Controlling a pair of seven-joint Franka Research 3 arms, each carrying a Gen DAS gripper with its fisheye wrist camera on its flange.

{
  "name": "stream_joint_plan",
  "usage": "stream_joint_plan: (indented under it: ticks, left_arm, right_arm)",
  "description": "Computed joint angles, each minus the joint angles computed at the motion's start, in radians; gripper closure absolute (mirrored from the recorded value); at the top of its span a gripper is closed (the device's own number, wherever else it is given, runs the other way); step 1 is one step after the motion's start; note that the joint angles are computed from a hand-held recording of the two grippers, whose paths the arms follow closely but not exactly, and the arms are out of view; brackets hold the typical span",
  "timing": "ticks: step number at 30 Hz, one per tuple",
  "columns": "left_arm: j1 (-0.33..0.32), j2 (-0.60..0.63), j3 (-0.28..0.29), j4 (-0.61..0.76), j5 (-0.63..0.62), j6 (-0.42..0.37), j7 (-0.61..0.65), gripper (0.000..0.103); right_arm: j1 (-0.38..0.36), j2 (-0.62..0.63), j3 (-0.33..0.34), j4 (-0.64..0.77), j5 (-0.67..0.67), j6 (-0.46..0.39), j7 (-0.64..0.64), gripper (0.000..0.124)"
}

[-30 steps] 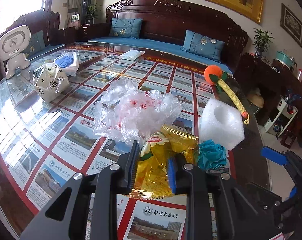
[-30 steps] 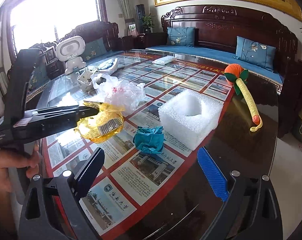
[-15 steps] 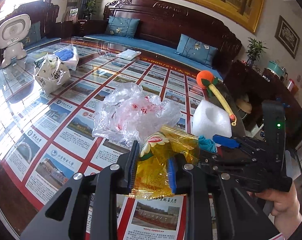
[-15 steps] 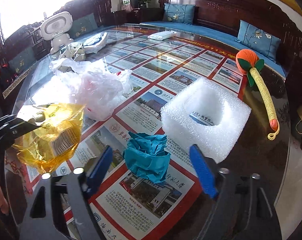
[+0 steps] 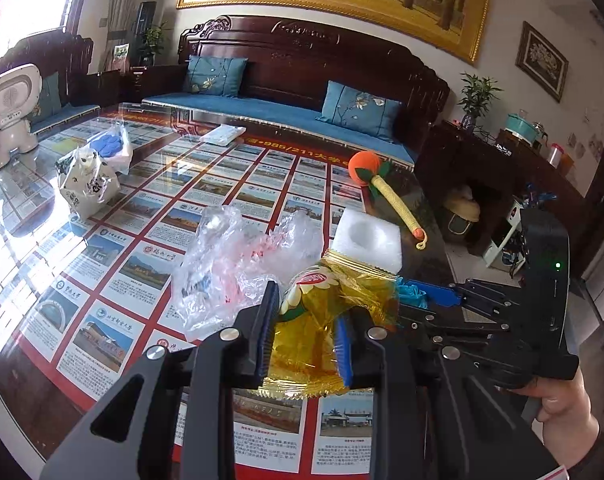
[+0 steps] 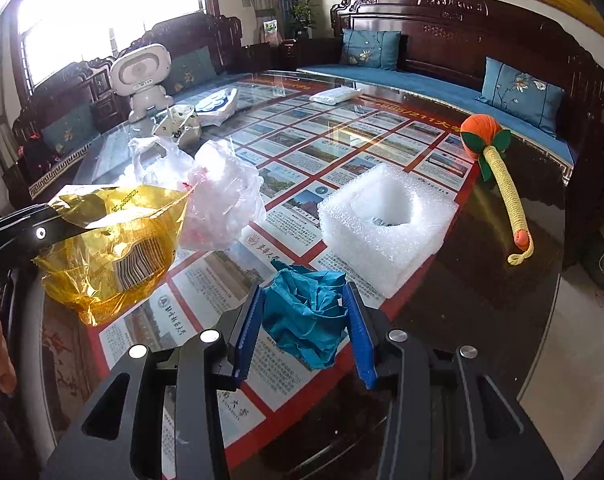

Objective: Collect trash
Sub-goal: 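Carry the snack bag and teal cloth over the bucket and open both tools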

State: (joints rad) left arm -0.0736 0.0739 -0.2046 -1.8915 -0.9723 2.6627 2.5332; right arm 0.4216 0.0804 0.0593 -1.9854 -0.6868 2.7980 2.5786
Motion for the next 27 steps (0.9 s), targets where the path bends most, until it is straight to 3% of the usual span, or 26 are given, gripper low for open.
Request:
stream_joint_plan:
  ticks: [5, 13, 27]
  left_arm:
    - [-0.013, -0.047, 0.005, -0.017, -0.027, -0.025, 0.002, 0.077]
    - [-0.073, -0.105, 0.022, -0.032, -0.052, -0.056, 0.007, 0.077]
    - [-0.191, -0.110, -0.019, -0.018, -0.009, -0.067, -0.035, 0.077]
  right_arm:
    - [-0.023, -0.095, 0.020, -0.077, -0.081, 0.026, 0.086, 0.083]
    - [-0.136, -0.275, 0.116, -0.215, -0.180, 0.021, 0.207, 0.084]
    - [-0.333, -0.608, 0.227, -0.511, -0.083, 0.049, 0.235, 0.084]
